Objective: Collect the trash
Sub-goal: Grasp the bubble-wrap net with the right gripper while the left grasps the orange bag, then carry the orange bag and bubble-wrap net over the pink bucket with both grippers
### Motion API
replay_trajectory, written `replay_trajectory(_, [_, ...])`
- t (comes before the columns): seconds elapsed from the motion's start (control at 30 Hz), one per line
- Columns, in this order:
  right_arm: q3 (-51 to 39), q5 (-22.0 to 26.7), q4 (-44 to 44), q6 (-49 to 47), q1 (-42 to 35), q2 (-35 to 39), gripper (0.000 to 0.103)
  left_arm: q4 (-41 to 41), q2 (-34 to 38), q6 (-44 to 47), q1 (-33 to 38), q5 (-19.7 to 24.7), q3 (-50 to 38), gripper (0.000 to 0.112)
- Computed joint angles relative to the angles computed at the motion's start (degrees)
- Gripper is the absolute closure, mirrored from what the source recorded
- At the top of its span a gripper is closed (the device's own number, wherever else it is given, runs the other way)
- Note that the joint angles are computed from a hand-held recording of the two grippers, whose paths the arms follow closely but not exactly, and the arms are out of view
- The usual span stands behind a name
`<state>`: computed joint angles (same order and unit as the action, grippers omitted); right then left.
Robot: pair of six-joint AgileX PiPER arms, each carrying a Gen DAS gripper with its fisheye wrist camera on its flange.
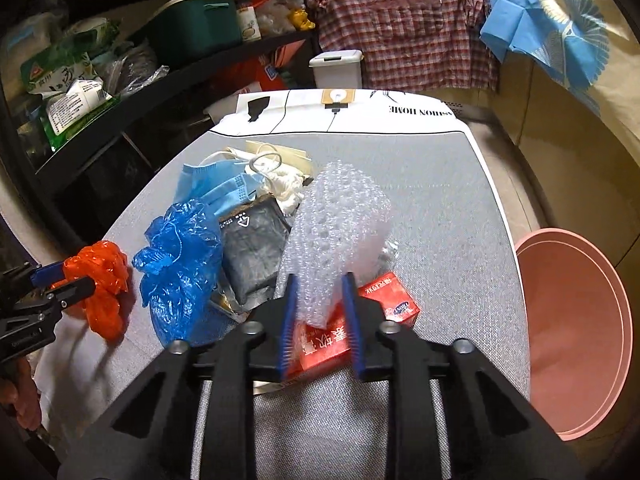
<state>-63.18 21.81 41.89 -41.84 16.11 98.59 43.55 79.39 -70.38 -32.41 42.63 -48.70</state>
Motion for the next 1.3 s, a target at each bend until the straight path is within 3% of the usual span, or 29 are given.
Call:
replay_trajectory(0.17, [1.23, 0.60, 3.51, -3.77, -0.88, -1.55, 0.090, -0.49, -0.61, -0.57, 0.59, -0.36, 0.72, 0.062])
replay_trajectory(0.33, [2.51, 0.99, 6.12, -6.83, -1.38, -3.85, 0.091, -0.75, -0.77, -0.48, 0.31, -0.32, 0.81, 0.077])
replay_trajectory(0.5, [4.12, 1.60, 8.70, -10.12, -2.11, -6.69, 0.091, 1.73, -1.60, -2.17, -2.07, 1.85, -0.02, 0.081])
replay_trajectory(1.3, [9.73, 6.34, 13.81, -18.07, -9.30, -17.11, 0.091, 6.98, -5.25, -8.96, -11.60, 8.24, -3.82, 0.082])
